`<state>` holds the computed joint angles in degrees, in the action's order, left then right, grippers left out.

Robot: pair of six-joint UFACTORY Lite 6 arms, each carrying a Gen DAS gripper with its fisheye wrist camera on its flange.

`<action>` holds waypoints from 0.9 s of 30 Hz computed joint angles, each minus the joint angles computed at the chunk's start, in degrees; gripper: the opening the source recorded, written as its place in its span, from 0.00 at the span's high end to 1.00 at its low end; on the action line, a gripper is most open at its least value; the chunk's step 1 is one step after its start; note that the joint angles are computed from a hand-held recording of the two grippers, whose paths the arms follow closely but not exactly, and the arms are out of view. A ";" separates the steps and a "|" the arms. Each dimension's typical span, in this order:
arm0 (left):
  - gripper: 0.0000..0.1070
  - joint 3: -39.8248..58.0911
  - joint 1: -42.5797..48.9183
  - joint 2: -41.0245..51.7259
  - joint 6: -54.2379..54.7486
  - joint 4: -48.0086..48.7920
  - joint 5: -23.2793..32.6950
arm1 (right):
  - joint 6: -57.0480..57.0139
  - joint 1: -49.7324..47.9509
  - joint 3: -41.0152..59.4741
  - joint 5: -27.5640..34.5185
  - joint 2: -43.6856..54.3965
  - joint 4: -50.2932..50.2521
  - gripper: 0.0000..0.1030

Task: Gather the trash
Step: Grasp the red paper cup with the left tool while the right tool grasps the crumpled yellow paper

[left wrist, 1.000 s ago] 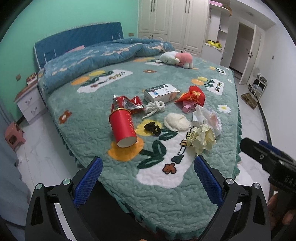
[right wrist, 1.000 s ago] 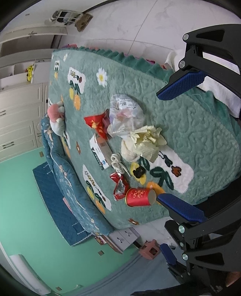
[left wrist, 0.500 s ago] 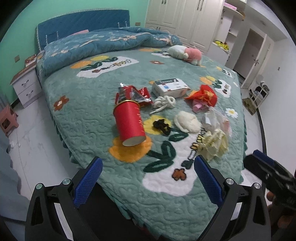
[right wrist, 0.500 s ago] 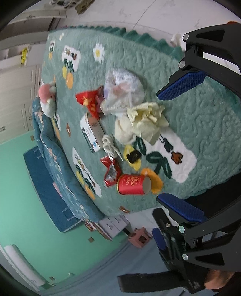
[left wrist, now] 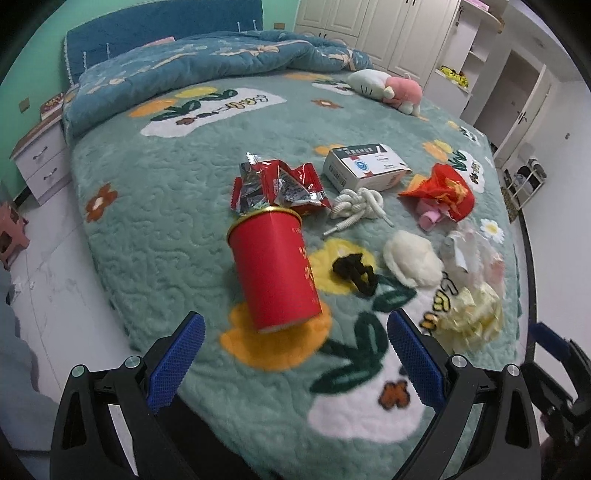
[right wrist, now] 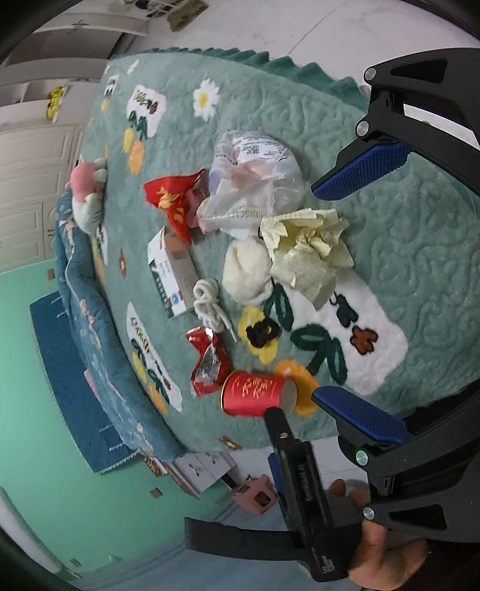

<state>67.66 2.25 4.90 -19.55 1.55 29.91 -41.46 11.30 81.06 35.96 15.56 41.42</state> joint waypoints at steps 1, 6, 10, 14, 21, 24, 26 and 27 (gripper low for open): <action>0.09 1.05 0.63 1.45 1.14 -1.20 -0.02 | -0.13 0.06 0.11 -0.32 0.33 0.19 0.04; 0.09 5.68 3.33 8.16 6.23 -5.81 -0.37 | 1.59 0.33 3.68 -0.69 4.66 -1.41 0.04; 0.09 7.89 4.91 11.70 9.30 -9.55 -0.15 | 2.49 0.27 6.62 -0.26 8.20 -1.40 0.04; 0.13 9.65 4.98 14.22 10.45 -9.39 -0.48 | 2.90 0.54 8.51 0.11 10.44 -2.00 0.04; 0.44 11.17 6.92 17.74 17.44 -16.15 0.75 | 3.26 0.49 10.72 0.95 13.21 -1.73 0.04; 0.48 9.44 6.93 15.86 16.85 -14.95 -0.51 | 3.09 0.43 10.75 0.93 13.32 -1.70 0.04; 0.49 8.52 6.71 14.39 16.63 -14.14 -0.63 | 3.39 0.42 11.01 1.13 13.40 -2.04 0.04; 0.49 7.19 6.35 12.36 16.97 -13.63 -0.51 | 3.35 0.34 11.02 1.16 13.36 -2.03 0.04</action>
<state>74.85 8.59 17.25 -2.59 -12.08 29.40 -38.11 11.64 92.08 37.12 28.92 39.38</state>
